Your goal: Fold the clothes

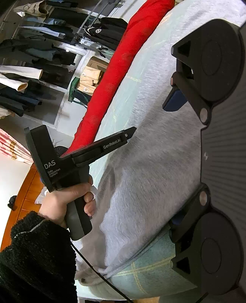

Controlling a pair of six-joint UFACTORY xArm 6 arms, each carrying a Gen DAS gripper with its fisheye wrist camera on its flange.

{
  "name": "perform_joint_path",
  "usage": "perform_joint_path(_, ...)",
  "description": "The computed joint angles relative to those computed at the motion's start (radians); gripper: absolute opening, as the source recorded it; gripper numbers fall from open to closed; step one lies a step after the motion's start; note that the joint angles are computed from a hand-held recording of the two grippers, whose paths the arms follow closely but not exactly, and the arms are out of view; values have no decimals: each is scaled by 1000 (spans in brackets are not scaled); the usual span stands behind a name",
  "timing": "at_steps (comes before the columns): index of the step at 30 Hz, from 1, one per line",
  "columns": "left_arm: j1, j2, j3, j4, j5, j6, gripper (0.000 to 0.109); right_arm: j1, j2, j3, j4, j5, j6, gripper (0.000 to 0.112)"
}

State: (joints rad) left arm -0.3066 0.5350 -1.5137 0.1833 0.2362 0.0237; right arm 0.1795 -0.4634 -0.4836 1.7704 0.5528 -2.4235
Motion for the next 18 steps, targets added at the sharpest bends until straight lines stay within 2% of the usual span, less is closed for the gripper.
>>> perform_joint_path(5,10,-1,-26,-219,77,178,24,6,-8,5,13,-8,-19,103)
perform_joint_path(8,22,16,-82,-324,168,280,26,28,-9,-6,17,-40,-32,103)
perform_joint_path(11,37,66,-203,-382,315,354,25,58,-25,-1,43,-81,-93,103)
perform_joint_path(13,49,127,-341,-398,466,405,25,70,-35,5,77,-93,-160,103)
perform_joint_path(15,63,213,-522,-413,637,405,24,69,-35,6,80,-92,-160,103)
perform_joint_path(17,62,272,-641,-389,737,411,21,65,-34,5,69,-88,-136,103)
perform_joint_path(18,57,280,-659,-373,751,407,19,62,-33,5,63,-86,-124,103)
